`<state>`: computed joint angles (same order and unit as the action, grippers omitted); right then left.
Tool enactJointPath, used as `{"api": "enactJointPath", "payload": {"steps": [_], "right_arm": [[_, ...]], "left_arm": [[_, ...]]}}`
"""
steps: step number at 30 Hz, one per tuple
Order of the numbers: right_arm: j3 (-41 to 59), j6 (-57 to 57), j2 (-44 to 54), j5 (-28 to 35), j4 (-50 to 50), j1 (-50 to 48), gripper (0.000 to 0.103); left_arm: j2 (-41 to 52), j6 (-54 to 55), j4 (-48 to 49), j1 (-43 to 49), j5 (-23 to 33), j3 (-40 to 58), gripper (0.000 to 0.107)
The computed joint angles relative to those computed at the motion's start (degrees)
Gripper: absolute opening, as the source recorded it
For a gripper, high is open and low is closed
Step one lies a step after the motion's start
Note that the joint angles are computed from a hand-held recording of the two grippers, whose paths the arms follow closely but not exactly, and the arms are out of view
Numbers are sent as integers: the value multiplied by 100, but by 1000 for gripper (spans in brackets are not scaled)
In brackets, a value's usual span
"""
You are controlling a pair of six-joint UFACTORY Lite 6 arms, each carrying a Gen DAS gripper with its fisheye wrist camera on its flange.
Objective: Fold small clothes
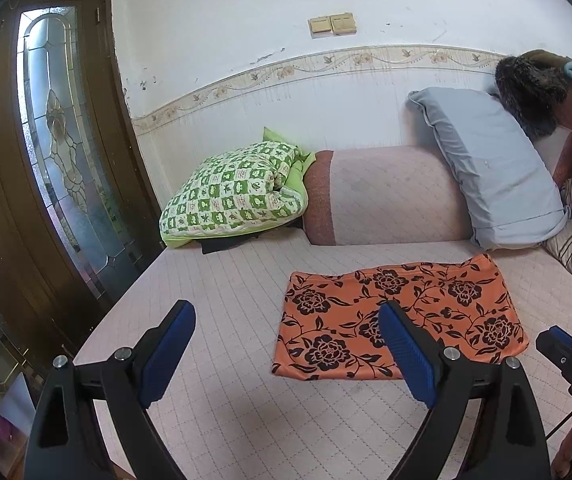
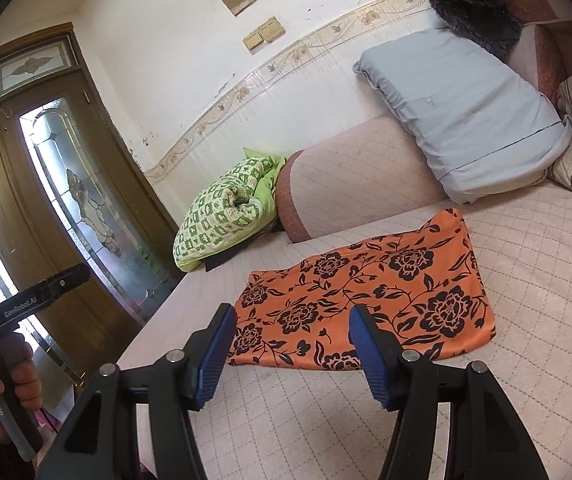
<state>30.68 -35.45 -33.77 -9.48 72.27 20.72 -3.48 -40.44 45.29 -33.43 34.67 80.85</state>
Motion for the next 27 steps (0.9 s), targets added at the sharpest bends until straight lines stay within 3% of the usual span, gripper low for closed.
{"api": "enactJointPath", "payload": {"steps": [27], "right_arm": [[3,-28,11,9,83,43,62]], "left_arm": [[-317,-142,139,-76,111,-106,93]]}}
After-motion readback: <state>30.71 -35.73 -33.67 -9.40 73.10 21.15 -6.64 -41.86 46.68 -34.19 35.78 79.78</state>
